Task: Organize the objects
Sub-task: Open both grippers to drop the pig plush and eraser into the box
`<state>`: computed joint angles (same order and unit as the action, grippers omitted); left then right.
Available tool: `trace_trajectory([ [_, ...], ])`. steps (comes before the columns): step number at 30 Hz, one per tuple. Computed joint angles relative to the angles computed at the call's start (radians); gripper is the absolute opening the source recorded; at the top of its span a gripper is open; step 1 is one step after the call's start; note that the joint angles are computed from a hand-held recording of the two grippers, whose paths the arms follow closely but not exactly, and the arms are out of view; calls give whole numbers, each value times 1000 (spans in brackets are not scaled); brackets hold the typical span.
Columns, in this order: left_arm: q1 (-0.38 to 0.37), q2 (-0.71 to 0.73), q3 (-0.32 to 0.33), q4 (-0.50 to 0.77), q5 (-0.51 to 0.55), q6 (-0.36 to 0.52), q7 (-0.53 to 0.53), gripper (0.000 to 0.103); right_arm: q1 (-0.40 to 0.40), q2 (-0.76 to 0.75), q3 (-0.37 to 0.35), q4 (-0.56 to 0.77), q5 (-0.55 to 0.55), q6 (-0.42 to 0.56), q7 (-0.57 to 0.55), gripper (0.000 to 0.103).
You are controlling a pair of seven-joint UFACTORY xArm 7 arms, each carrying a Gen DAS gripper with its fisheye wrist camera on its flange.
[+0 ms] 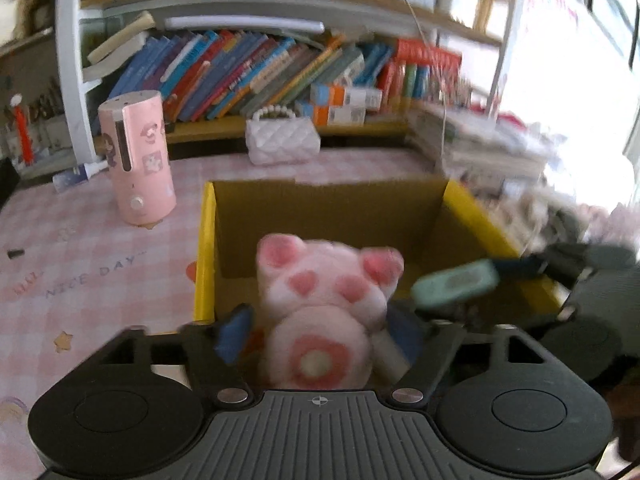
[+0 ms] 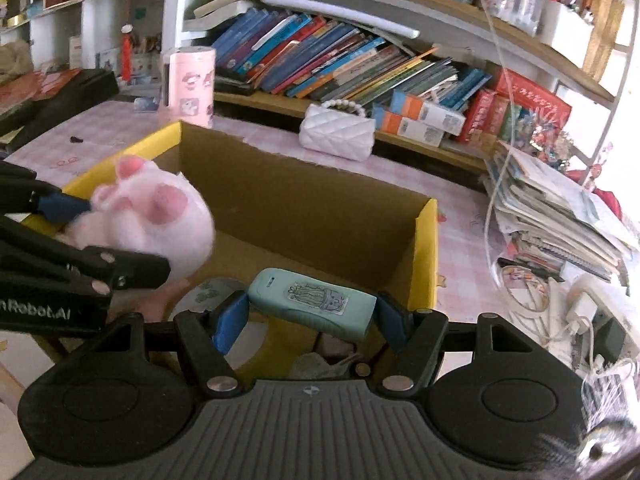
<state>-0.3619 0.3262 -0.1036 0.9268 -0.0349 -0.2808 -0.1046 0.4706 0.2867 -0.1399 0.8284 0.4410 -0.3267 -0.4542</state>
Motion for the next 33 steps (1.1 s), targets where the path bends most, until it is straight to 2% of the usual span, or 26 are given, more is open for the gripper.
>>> trace_trajectory([
  [1,31,-5,-30,-13,13,-31,-19,83,-13,-3,11,1,-13,10,4,66],
  [3,52,-17,-49,-29,32,-63,-37,83,-20,-7,11,6,-27,38,9,66],
  [9,23,-60,-26,-78,4,-121,-40,83,-34,-15,7,9,-101,80,71,66],
  [12,0,-87,-9,-112,-39,-136,-26,83,-66,-22,30,6,-147,94,114,67],
  [17,-78,-130,41,-164,-217,-149,72,86,-98,-29,61,-6,-224,106,171,67],
  [19,-135,-140,72,-175,-357,-150,155,88,-53,-26,22,-8,-212,98,184,68],
  [24,-256,-166,136,-176,-763,-122,414,89,-16,-23,-9,-3,-203,105,215,72],
  [26,-268,-182,138,-182,-876,-130,482,90,58,-27,-73,-6,-165,111,218,73],
  [30,-209,-233,92,-243,-883,-163,462,91,207,-48,-189,-41,-47,72,202,78],
  [33,-155,-276,54,-306,-811,-184,403,91,347,-67,-276,-67,137,28,122,78],
])
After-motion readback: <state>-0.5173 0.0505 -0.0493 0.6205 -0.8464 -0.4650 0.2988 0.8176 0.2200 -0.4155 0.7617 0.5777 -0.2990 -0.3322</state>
